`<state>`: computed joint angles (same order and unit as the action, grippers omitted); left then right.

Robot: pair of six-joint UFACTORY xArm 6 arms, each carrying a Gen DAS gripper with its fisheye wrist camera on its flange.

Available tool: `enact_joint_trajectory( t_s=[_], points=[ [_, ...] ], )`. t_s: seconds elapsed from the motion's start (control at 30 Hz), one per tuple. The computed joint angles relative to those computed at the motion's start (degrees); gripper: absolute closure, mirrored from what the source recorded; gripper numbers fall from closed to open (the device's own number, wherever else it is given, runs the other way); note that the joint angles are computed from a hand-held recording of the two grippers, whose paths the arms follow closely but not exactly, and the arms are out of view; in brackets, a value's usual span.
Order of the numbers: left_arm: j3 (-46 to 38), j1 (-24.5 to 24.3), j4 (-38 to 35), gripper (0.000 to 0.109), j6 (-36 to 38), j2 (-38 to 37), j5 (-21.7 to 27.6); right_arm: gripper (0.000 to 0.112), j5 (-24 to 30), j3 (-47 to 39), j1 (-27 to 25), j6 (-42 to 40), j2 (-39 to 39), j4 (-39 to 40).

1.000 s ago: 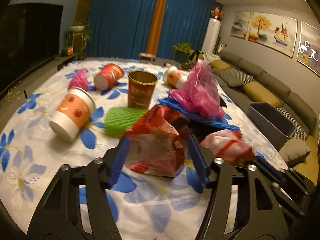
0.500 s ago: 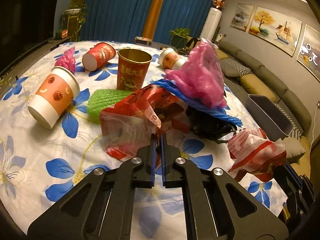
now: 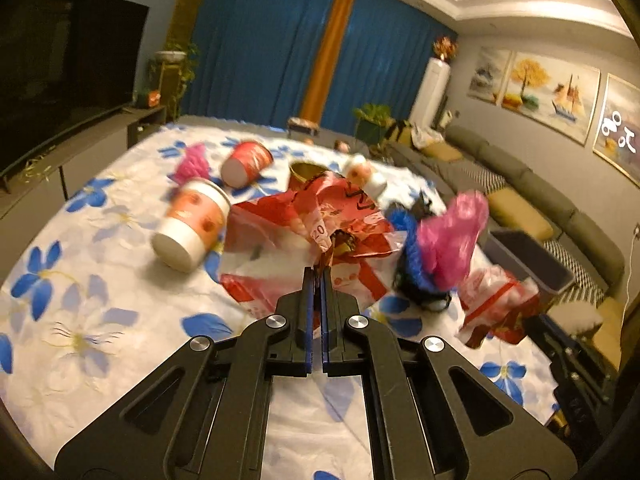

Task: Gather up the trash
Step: 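Grasp the red-and-white plastic bag with the left tool while the right tool grasps another red bag, then carry both red plastic bags over the grey bin with both tools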

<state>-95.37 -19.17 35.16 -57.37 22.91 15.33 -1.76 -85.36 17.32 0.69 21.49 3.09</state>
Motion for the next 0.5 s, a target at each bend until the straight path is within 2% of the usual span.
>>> enact_joint_trajectory(
  t_s=[0.3,0.37,0.5],
  points=[
    [5.05,1.80,15.70,0.107,-15.47,-6.87,-2.28,0.102,-2.29,3.07,-1.06,8.19,-2.50,-9.10],
    [5.48,1.90,17.70,0.107,-17.50,-7.63,-2.54,0.102,-2.81,3.55,-1.69,12.41,-2.98,-13.56],
    [5.75,1.86,19.27,0.107,-18.51,-8.27,-3.08,0.102,-3.45,4.25,-2.56,16.49,-3.70,-17.73]
  ],
)
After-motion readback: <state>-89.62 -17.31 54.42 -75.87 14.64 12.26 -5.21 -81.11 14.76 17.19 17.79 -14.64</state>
